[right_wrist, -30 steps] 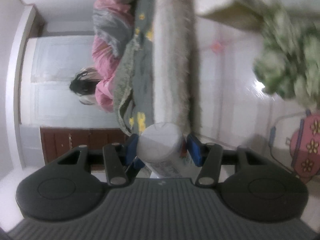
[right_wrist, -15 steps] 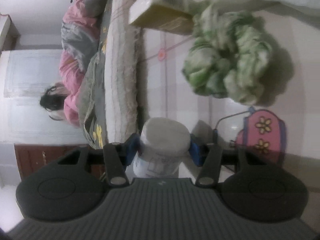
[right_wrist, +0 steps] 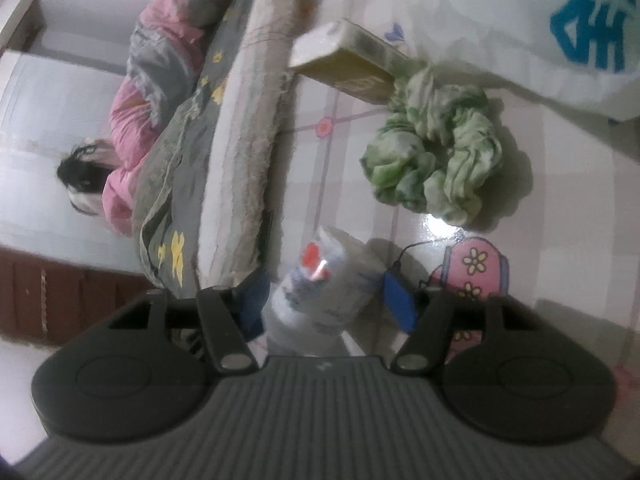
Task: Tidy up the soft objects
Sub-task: 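Grasp the white yogurt cup with green print with the right gripper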
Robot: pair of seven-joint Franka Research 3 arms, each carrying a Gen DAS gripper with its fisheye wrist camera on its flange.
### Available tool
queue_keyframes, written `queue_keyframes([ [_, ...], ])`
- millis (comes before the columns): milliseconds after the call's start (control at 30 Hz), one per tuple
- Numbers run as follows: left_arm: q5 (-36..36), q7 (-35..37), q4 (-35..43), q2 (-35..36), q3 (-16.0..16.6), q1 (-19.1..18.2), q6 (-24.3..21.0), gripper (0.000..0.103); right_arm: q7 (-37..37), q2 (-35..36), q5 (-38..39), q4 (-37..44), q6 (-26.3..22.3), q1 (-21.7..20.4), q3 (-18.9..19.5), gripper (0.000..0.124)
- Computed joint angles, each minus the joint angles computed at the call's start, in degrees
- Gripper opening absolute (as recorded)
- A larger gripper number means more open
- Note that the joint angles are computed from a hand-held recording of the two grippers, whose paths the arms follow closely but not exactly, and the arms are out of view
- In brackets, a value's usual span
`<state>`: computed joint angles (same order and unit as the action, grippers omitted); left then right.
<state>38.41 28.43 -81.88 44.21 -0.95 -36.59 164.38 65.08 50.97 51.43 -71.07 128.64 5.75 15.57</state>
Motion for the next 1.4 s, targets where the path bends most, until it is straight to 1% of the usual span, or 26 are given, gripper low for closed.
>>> queue_keyframes([
  [33,-0.04,0.67,0.78,0.59,-0.21,0.22,-0.02,0.079,-1.04,-0.21,0.37,-0.38,-0.80,-0.58,0.50,0.064],
  [167,-1.63,4.54,3.45,2.79,-1.82,1.58,0.27,0.079,-3.48,-0.83,2.66,-1.82,-2.34,-1.90,1.27,0.064],
  [333,-3.12,6.91,5.72,4.75,-1.66,1.16,1.31,0.078,-4.13,-0.58,4.44,-2.74,-1.98,-1.74,1.05,0.064],
  [367,-3.39,7.33,6.24,5.16,-1.56,1.08,1.54,0.076,-4.44,-0.41,4.78,-2.84,-1.87,-1.77,1.14,0.064],
  [400,-3.51,7.38,6.55,5.45,-1.21,0.82,2.07,0.070,-4.93,-0.29,5.25,-3.07,-1.71,-1.95,1.27,0.062],
  [433,-3.80,7.55,6.87,5.71,-1.13,0.73,2.51,0.061,-5.20,-0.16,5.75,-3.17,-1.69,-2.09,1.46,0.062],
  [567,-5.88,7.89,7.16,5.52,-1.65,0.82,1.78,0.061,-5.88,-0.01,7.37,-3.47,-1.66,-2.47,1.84,0.058],
  [633,-6.24,6.87,6.37,4.72,-1.03,0.45,2.27,0.061,-6.18,-0.28,7.99,-3.84,-1.89,-2.75,1.95,0.057],
  [700,-6.84,6.32,6.01,4.02,-1.11,0.56,1.94,0.061,-6.93,-0.68,8.68,-4.25,-2.28,-3.10,2.13,0.056],
  [767,-7.69,5.78,5.53,3.32,-1.62,1.11,1.90,0.061,-8.13,-1.22,9.78,-4.82,-2.21,-3.42,2.43,0.056],
  [867,-8.75,4.86,4.74,2.56,-2.08,1.97,3.00,0.060,-9.69,-1.81,11.75,-5.18,-1.88,-3.85,2.74,0.056],
  [900,-9.16,4.87,4.81,2.54,-2.37,2.34,3.22,0.059,-10.04,-1.78,12.37,-4.96,-1.72,-3.92,2.79,0.055],
  [967,-9.71,4.91,4.96,2.66,-2.64,2.83,4.24,0.059,-10.01,-1.49,12.96,-4.30,-1.38,-3.75,2.58,0.054],
  [1000,-9.99,4.91,5.48,2.94,-2.57,2.82,4.14,0.058,-9.65,-0.98,13.17,-3.57,-1.41,-3.68,2.53,0.052],
  [1033,-10.05,4.84,6.03,3.20,-2.24,2.61,3.93,0.058,-9.08,-0.42,13.35,-2.84,-1.66,-3.70,2.54,0.049],
  [1133,-9.74,4.50,7.36,3.93,-1.19,1.94,3.46,0.058,-7.55,0.49,12.93,-1.47,-0.33,-2.95,2.17,0.047],
  [1200,-8.87,4.23,7.69,4.05,-0.17,1.18,3.33,0.058,-5.98,1.20,12.41,-0.52,0.11,-2.71,2.04,0.045],
  [1267,-7.26,3.83,7.79,3.92,1.33,0.05,2.89,0.060,-4.84,1.57,11.92,-0.11,0.52,-2.72,2.02,0.044],
  [1333,-5.02,4.16,7.97,3.86,2.51,-0.94,2.40,0.071,-3.84,1.67,11.58,-0.13,1.22,-2.77,2.03,0.044],
  [1400,-2.79,5.18,8.76,4.19,3.12,-1.74,1.32,0.076,-3.01,2.10,11.27,0.22,1.26,-2.96,2.14,0.044],
])
